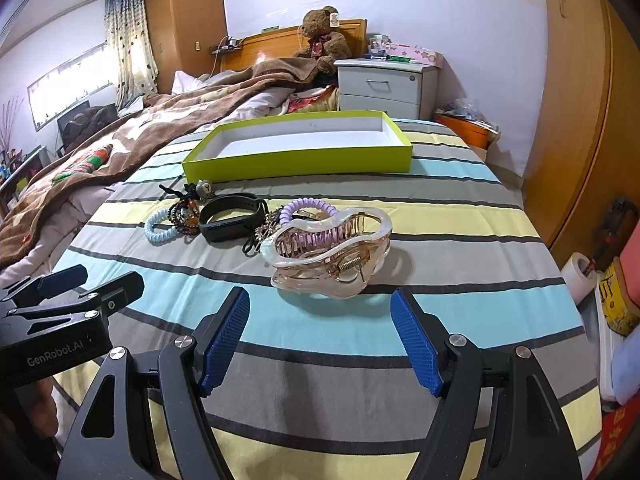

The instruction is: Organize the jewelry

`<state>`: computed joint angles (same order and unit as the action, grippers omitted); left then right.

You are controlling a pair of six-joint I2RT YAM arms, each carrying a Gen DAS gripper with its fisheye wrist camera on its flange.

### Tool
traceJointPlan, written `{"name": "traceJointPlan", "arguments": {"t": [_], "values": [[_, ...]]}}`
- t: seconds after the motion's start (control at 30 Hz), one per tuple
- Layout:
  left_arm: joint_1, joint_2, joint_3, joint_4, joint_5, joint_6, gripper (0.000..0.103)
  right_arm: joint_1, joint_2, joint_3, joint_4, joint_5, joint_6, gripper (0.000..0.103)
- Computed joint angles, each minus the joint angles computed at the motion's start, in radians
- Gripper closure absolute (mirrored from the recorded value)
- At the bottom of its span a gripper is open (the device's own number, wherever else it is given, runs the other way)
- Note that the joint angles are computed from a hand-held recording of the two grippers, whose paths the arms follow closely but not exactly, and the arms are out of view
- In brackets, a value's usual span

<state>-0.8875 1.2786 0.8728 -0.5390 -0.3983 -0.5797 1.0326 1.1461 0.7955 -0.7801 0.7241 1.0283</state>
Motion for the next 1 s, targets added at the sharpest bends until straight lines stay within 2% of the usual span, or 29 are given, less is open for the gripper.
{"name": "traceJointPlan", "arguments": {"t": [0.4, 0.6, 1.0], "values": [[-0.018, 0.014, 0.023, -0.044, -0.048, -0.013, 0.015, 0.016, -0.018, 0.004, -0.041, 0.014, 0.028, 0.030], [-0.015, 0.022, 0.034, -0.069, -0.038, -0.023, 0.020, 0.025, -0.015, 0.014, -0.061, 0.023, 0.047, 0.030], [-0.031, 0.011, 0.035, -0.087, -0.060, -0.033, 0.020, 0.043, -0.026, 0.020, -0.087, 0.039, 0.073, 0.030]]}}
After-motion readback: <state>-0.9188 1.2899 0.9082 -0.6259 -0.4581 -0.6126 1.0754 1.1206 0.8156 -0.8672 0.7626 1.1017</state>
